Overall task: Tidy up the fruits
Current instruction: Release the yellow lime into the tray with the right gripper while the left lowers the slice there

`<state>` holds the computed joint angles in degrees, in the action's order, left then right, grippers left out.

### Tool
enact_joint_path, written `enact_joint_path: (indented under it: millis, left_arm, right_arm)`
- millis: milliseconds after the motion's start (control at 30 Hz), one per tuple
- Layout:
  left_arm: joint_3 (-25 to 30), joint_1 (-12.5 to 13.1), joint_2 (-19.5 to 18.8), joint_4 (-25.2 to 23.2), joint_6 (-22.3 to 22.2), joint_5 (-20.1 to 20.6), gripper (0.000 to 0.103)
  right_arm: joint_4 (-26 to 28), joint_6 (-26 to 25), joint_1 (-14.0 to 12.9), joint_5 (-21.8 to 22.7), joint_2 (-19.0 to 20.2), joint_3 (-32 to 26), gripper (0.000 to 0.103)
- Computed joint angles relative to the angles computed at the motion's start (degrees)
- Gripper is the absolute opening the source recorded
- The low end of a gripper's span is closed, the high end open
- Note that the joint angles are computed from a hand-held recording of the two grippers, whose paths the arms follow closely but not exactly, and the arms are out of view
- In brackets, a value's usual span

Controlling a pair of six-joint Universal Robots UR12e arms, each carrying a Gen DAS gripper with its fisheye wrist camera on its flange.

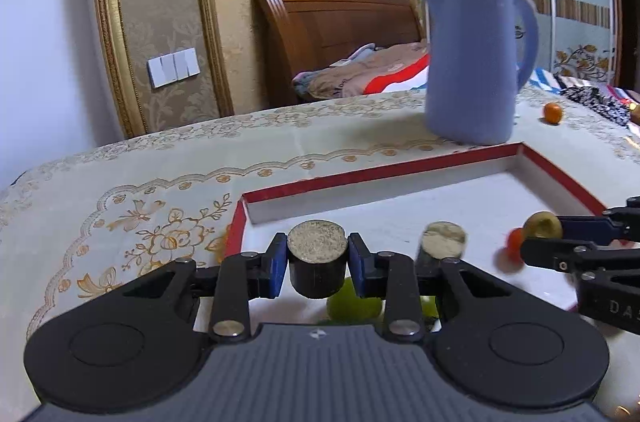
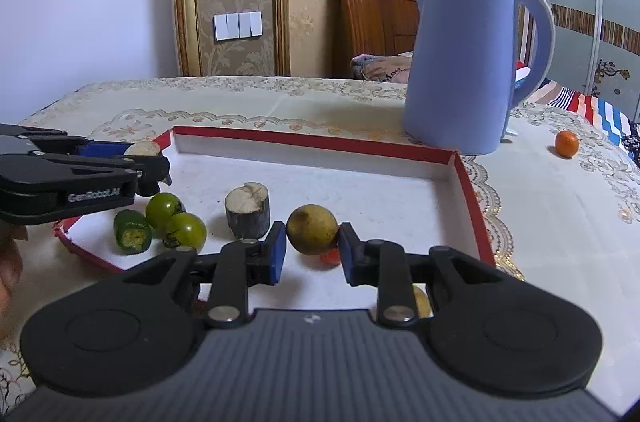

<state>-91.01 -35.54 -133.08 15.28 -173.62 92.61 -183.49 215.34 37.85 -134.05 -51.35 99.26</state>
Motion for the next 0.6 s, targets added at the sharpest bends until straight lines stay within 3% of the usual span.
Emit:
enact_joint_path:
  millis: [367, 500, 567, 600]
  left_arm:
    - [4.2, -0.2, -2.3, -6.0, 0.0, 3.6, 0.031]
    - [4.4, -0.2, -2.5, -5.6, 0.3, 3.9, 0.031]
    - [4.4, -0.3, -2.5, -5.3, 0.6, 4.4, 0.032]
    - [4.4, -0.4, -2.6, -5.3, 0.9, 4.7, 0.032]
  right_arm:
    - [0.8, -0.2, -1.2, 1.3, 1.0, -1.7, 0.027]
    - [1.5, -1.0, -1.3, 0.9, 1.3, -2.4, 0.028]
    - [1.4, -0.9, -1.3, 0.9, 1.3, -2.3, 0.039]
    - [1.5, -0.4, -1.3, 0.9, 1.2, -2.3, 0.060]
